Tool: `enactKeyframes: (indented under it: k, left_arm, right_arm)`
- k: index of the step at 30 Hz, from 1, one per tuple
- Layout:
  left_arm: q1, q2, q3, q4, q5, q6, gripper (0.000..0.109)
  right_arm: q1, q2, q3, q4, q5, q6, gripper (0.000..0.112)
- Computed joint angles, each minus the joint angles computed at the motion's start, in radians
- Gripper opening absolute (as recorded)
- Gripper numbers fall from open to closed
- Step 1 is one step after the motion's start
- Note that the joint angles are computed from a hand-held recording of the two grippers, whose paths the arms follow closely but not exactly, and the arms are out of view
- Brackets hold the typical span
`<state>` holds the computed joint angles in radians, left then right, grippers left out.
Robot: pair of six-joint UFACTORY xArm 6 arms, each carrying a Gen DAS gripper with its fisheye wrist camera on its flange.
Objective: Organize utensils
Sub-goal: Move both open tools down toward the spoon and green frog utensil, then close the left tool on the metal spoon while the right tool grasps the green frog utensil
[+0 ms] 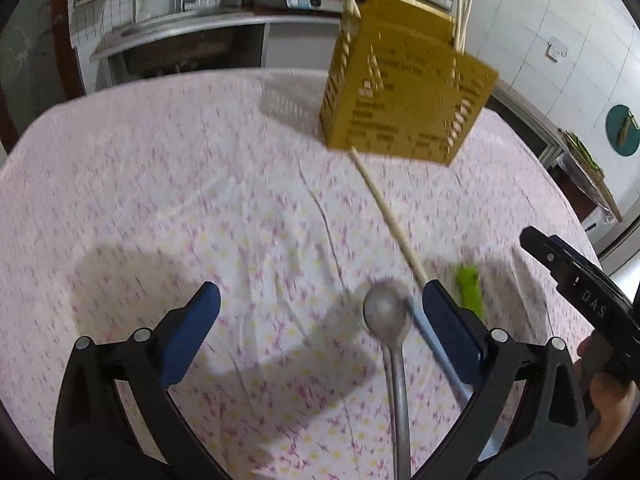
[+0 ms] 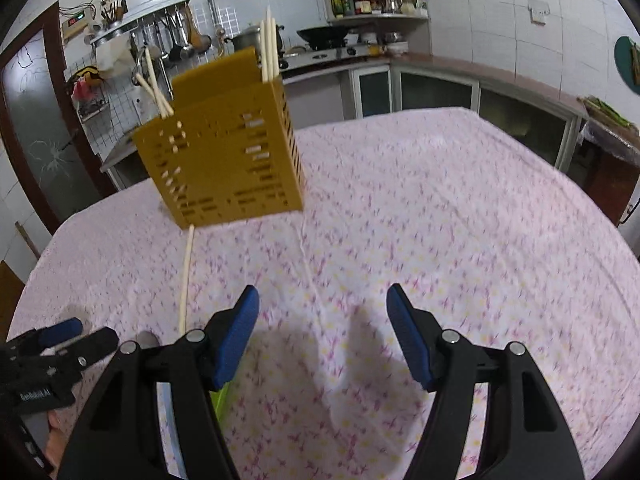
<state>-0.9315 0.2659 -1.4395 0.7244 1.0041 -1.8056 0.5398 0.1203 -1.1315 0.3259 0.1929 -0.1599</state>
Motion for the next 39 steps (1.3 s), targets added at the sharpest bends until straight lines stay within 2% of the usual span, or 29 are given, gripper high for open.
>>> enactKeyframes:
  k: [3, 7, 9, 18, 22, 26, 32, 35, 39]
  left_arm:
    - [-0.012, 0.018, -0.002, 0.01, 0.002, -0.011, 0.098]
    - [-0.006, 0.035, -0.006, -0.024, -0.017, 0.023, 0.091]
    - [-0.01, 0.039, -0.013, -0.011, -0.01, 0.014, 0.089]
    - [-0.016, 0.098, -0.093, -0.026, 0.028, 0.091, 0.084]
    - [-0.023, 0.131, -0.142, -0.029, 0.074, 0.138, 0.077]
    - [-0.018, 0.144, -0.164, -0.028, 0.093, 0.165, 0.061]
    - [-0.008, 0.118, -0.126, -0.022, 0.06, 0.154, 0.047]
    - [-0.003, 0.104, -0.105, -0.019, 0.044, 0.149, 0.042]
    - [0.007, 0.089, -0.083, -0.018, 0.017, 0.148, 0.038]
  right_arm:
    - [0.005, 0.008, 0.02, 0.018, -0.04, -0.001, 0.066]
    - [0.007, 0.03, -0.007, 0.112, -0.001, -0.072, 0.066]
    - [0.006, 0.029, 0.005, 0.025, -0.031, -0.008, 0.066]
    - [0.024, 0.031, -0.001, -0.069, -0.018, 0.029, 0.066]
    - [0.036, 0.036, -0.013, -0.084, 0.019, 0.018, 0.064]
    - [0.048, 0.036, -0.019, -0.069, 0.051, -0.007, 0.059]
    - [0.069, 0.028, -0.014, -0.046, 0.081, -0.052, 0.052]
    - [0.075, 0.029, -0.015, -0.08, 0.092, -0.032, 0.05]
    - [0.077, 0.036, -0.031, -0.021, 0.14, -0.084, 0.043]
